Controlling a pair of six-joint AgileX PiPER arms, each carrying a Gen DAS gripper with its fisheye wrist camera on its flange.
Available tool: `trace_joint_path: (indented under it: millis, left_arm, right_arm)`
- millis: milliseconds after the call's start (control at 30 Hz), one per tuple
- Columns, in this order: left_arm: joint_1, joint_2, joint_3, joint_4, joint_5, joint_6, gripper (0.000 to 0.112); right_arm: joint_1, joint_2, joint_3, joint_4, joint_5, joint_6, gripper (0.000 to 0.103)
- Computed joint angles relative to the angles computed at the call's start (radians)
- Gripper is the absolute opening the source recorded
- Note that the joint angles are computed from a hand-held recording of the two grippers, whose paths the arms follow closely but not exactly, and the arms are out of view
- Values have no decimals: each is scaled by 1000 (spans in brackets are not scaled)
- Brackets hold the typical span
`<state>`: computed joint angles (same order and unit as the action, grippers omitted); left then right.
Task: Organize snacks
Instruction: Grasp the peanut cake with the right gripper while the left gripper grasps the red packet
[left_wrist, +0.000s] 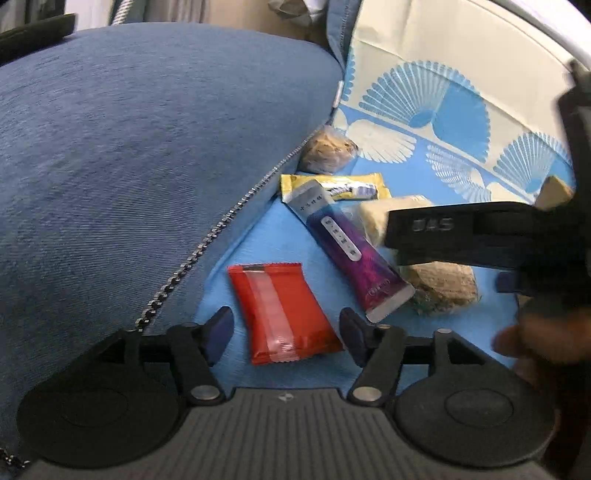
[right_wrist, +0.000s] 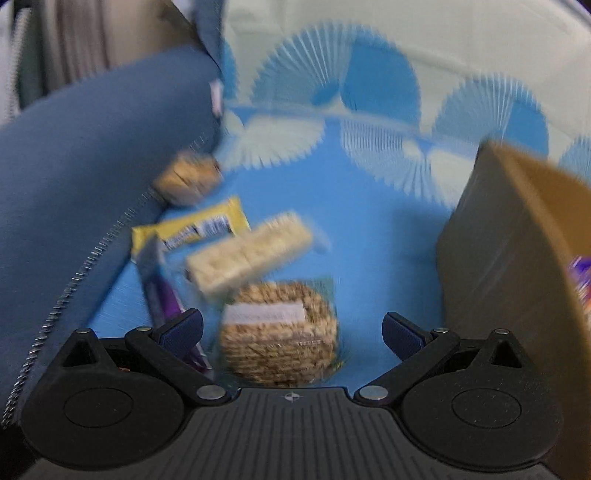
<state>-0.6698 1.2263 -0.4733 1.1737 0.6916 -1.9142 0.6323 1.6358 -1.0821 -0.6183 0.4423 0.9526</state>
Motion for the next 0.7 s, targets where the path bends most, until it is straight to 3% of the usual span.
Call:
trace_joint_path:
  millis: [133,200,233,267,333,467,700]
  left_arm:
    - [-8,37,-11,15,6,5,73]
    - [3,47,-7,27,1,-6,69]
    - [6,51,-8,31,0,-10,66]
    - [6,53,-8,33,3,-11,61]
    - [5,51,-4,40,3,-13,56]
    - [-6,32,5,58,7,-22,52]
    - [49,-75,27,17,-61,59,51]
  right_arm:
    - [-39,84,-63,190,5,-181,102]
    - [-35,103,-73,194,4,-197,99]
    - [-35,105,-71,199,-3,-208,89]
    - [-33,102,-67,195,-5,-210,86]
    - [-28,86,-51,153,-9,-178,85]
    - [-27,24,-19,88,8,-139,84]
    - [-8,-220,51,122,70,-236,84]
